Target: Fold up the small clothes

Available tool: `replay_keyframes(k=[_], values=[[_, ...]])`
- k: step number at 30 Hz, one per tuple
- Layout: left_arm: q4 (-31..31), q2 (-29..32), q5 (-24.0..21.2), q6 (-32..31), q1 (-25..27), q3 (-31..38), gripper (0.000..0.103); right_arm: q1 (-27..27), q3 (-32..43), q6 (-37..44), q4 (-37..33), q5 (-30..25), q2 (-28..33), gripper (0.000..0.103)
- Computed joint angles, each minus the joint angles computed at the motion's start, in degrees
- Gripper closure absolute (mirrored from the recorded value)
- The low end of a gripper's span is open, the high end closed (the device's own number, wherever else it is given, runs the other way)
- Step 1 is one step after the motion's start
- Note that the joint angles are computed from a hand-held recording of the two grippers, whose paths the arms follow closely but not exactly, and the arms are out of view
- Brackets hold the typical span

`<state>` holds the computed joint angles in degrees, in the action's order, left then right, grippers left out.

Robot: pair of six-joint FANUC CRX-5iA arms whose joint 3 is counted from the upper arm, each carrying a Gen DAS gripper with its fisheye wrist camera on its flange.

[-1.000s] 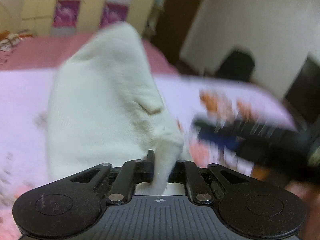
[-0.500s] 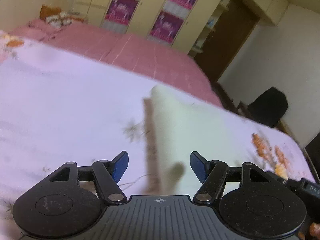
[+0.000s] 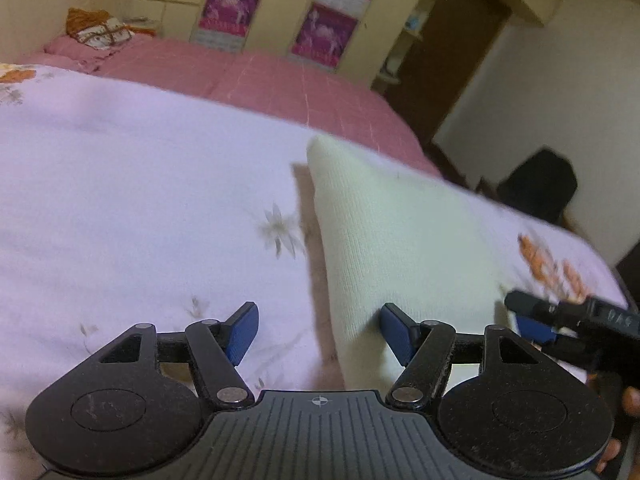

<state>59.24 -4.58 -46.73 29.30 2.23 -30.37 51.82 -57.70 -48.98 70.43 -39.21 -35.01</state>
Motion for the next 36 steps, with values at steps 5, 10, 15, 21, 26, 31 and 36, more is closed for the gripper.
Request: replay_keyframes(k=[5, 10, 15, 21, 26, 31, 36], values=[[-0.5, 2.1, 1.2, 0.6, -0.8, 1.4, 0.036, -0.4, -0.6, -1.2, 1.4, -1.0, -0.3, 0.061], [-1.0, 3.3, 1.3, 1.1, -1.4, 1.8, 0.036, -9.5, -2.4, -2.1, 4.5, 14.9, -1.3, 0.060], [-0.5, 3.8, 1.1, 0.8, -1.4, 2.1, 0.036, -20.1, -4.6, -17.4, 18.7, 23.4, -1.0, 0.065], [0.3, 3.5, 3.6, 2.3, -3.1, 2.1, 0.036, -3.2, 2.6, 4.2, 0.0, 2.6, 3.1, 0.086], [0.9, 2.5, 3.7, -0.6, -5.1, 1.9, 0.036, 6.5, 4.3, 9.0, 1.1, -11.6, 2.2, 0.087], [-3.7, 3.5, 2.8, 1.6, -7.0, 3.9, 0.036, 9.7, 3.3, 9.6, -7.4, -16.2, -0.2, 0.087], [-3.9, 3.6, 1.8, 0.7, -6.8, 4.4, 0.036, 8.3, 0.7, 5.9, -6.0, -13.5, -1.6, 0.087]])
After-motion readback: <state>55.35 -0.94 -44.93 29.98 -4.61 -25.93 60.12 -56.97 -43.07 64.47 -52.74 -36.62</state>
